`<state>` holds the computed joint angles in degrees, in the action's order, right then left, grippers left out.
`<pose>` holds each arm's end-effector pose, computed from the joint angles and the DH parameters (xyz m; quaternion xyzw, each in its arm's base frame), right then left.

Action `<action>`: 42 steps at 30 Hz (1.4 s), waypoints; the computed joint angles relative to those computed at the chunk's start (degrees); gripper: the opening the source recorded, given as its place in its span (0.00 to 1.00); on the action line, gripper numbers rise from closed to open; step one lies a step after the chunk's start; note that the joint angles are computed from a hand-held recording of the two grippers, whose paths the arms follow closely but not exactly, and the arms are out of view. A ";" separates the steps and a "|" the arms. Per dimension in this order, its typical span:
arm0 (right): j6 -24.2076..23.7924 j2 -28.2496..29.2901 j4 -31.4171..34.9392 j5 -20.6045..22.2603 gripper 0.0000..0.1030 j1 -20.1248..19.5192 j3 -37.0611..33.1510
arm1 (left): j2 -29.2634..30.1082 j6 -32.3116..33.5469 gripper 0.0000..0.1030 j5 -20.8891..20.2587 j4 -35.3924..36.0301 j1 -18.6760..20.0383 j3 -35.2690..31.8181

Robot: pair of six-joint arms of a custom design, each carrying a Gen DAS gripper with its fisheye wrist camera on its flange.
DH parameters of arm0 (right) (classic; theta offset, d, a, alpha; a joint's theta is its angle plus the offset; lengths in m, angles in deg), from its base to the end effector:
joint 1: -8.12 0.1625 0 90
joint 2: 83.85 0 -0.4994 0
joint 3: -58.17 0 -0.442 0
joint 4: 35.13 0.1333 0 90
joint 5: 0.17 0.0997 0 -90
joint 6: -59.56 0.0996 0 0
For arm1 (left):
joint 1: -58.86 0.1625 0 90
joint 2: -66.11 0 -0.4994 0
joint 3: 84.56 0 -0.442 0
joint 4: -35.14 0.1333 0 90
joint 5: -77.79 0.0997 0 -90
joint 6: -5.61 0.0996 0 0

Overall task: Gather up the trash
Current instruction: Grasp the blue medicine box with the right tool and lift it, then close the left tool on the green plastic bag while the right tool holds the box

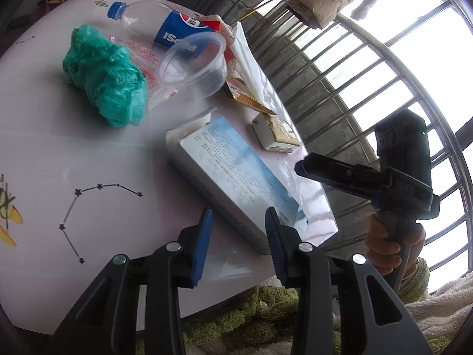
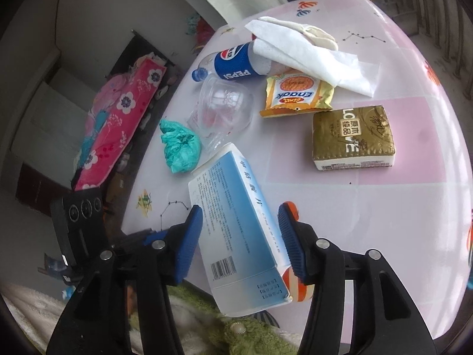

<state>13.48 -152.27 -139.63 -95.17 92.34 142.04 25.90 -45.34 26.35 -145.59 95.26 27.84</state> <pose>0.0527 -0.7167 0.4083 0.3445 -0.9377 -0.0265 0.0356 -0.3959 -0.5346 0.0220 -0.0316 0.9326 -0.3508 0.0791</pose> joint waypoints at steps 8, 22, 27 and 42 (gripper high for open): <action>-13.79 -2.43 -7.67 -7.12 0.78 3.72 7.86 | -3.16 -5.92 0.35 10.63 10.26 -1.67 1.83; -17.69 -1.00 -13.43 -14.53 0.80 4.81 10.82 | -6.24 -19.49 0.59 17.89 20.46 -2.26 3.52; -15.43 -0.45 -13.86 -16.07 0.68 4.69 10.43 | -6.46 -21.19 0.63 18.69 21.26 -2.59 3.88; -7.54 -0.47 -12.71 -13.64 0.67 2.86 7.90 | -7.91 -20.83 0.68 20.89 6.14 1.31 5.52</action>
<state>5.94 -152.74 -152.34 -108.81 95.21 149.94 17.99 -66.16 47.24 -139.45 96.57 33.36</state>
